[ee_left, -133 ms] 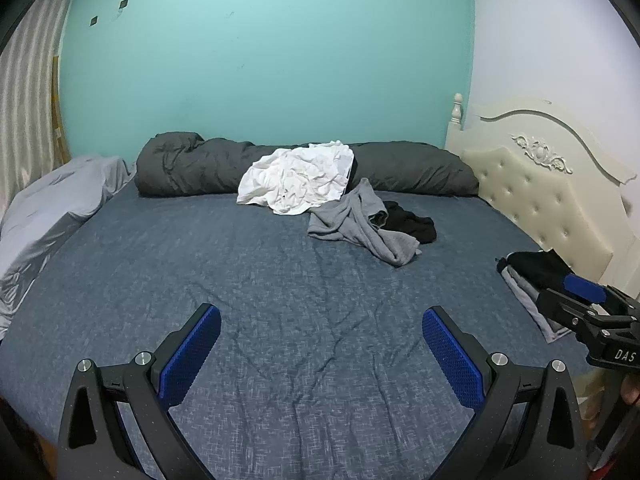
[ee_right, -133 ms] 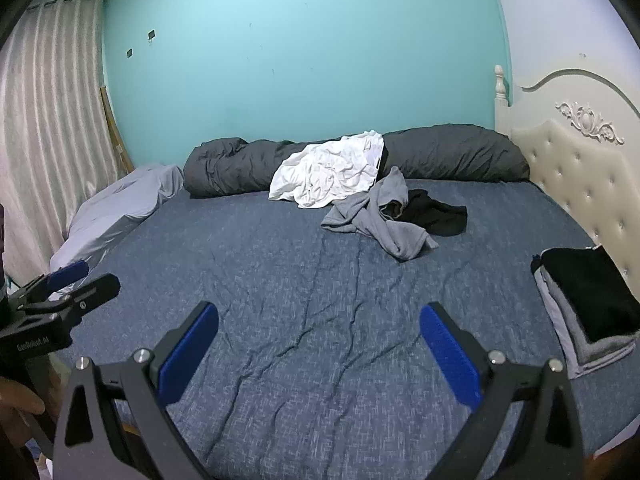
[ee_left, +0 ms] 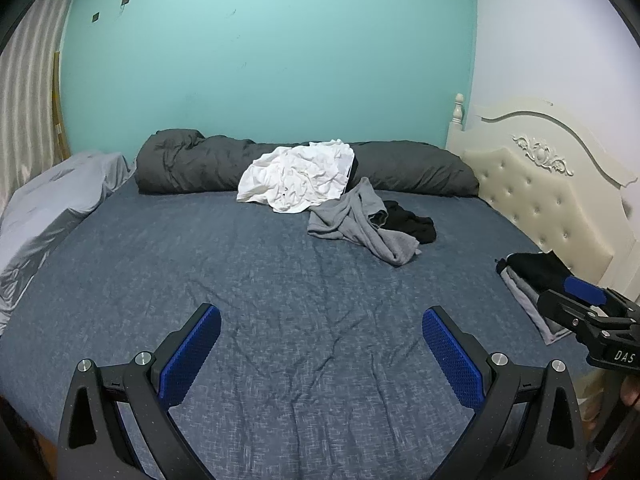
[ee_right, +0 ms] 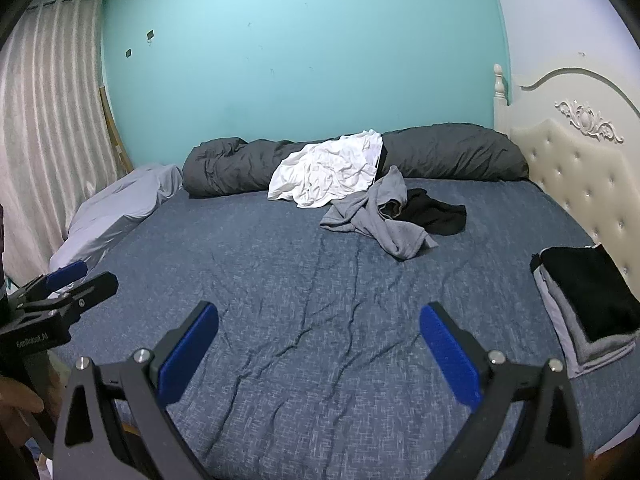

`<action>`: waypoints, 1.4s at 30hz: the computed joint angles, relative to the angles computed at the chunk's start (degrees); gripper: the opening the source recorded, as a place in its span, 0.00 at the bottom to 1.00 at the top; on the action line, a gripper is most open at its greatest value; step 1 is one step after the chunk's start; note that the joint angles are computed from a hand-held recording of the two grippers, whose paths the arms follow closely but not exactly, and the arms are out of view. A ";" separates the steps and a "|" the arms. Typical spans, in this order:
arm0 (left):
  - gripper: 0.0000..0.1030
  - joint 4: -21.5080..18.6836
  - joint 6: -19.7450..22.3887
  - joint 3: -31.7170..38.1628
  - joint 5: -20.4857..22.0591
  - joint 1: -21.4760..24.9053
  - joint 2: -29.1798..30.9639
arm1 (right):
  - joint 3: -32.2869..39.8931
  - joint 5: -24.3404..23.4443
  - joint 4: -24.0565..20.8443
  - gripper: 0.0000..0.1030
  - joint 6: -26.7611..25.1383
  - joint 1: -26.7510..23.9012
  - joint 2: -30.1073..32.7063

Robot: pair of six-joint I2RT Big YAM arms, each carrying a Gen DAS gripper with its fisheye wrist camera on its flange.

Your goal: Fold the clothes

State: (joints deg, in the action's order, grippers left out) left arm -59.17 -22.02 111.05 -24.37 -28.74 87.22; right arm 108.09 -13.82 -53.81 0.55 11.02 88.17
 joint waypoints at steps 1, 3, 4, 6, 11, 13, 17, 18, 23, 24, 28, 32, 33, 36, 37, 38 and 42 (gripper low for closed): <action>1.00 0.13 0.22 -0.08 0.01 -0.02 -0.07 | 0.00 0.00 0.00 0.98 0.05 0.01 0.01; 1.00 0.43 0.67 -0.30 0.02 -0.05 -0.24 | -0.02 -0.07 0.02 0.98 0.12 0.03 0.05; 1.00 0.58 0.89 -0.41 0.03 -0.07 -0.33 | -0.03 -0.12 0.03 0.98 0.07 0.08 0.11; 1.00 1.10 1.19 -1.34 0.07 -0.12 -0.87 | 0.33 0.11 -0.04 0.98 0.18 0.28 0.38; 1.00 0.60 0.70 -0.72 0.59 0.40 -0.50 | 0.05 -0.55 0.15 0.98 0.14 -0.39 0.13; 1.00 0.25 0.64 -0.20 0.71 0.39 -0.32 | 0.03 -0.51 0.18 0.98 0.11 -0.47 0.09; 1.00 0.40 0.59 -0.06 0.17 -0.12 -0.32 | -0.01 -0.45 0.22 0.98 0.03 -0.63 0.02; 1.00 0.51 0.53 -0.10 0.07 -0.24 -0.32 | -0.02 -0.43 0.23 0.98 0.01 -0.67 0.00; 1.00 -0.07 -0.34 0.80 0.44 -0.39 0.45 | -0.06 -0.35 0.28 0.98 -0.08 -0.87 -0.08; 1.00 -0.16 -0.33 0.91 0.40 -0.46 0.52 | -0.07 -0.34 0.30 0.98 -0.10 -0.91 -0.10; 1.00 -0.40 -0.53 1.29 0.31 -0.56 0.74 | -0.34 -0.36 0.50 0.98 -0.39 -0.93 -0.36; 1.00 -0.96 -0.30 2.20 0.29 -0.73 1.25 | 0.16 -0.53 0.29 0.98 -0.22 -1.08 -0.05; 1.00 -1.03 -0.35 2.38 0.17 -0.80 1.39 | 0.18 -0.52 0.26 0.98 -0.20 -1.05 -0.02; 1.00 -1.01 -0.39 2.49 -0.09 -0.97 1.52 | 0.38 -0.44 0.11 0.98 -0.23 -1.03 -0.01; 1.00 -1.02 -0.39 2.55 -0.06 -0.98 1.56 | 0.51 -0.48 -0.03 0.98 -0.29 -1.08 0.04; 1.00 -1.03 -0.40 2.61 -0.02 -0.99 1.61 | 0.69 -0.55 -0.20 0.98 -0.35 -1.14 0.12; 1.00 -0.94 -0.32 2.63 0.07 -1.04 1.63 | 0.52 -0.49 -0.16 0.98 -0.32 -1.20 0.04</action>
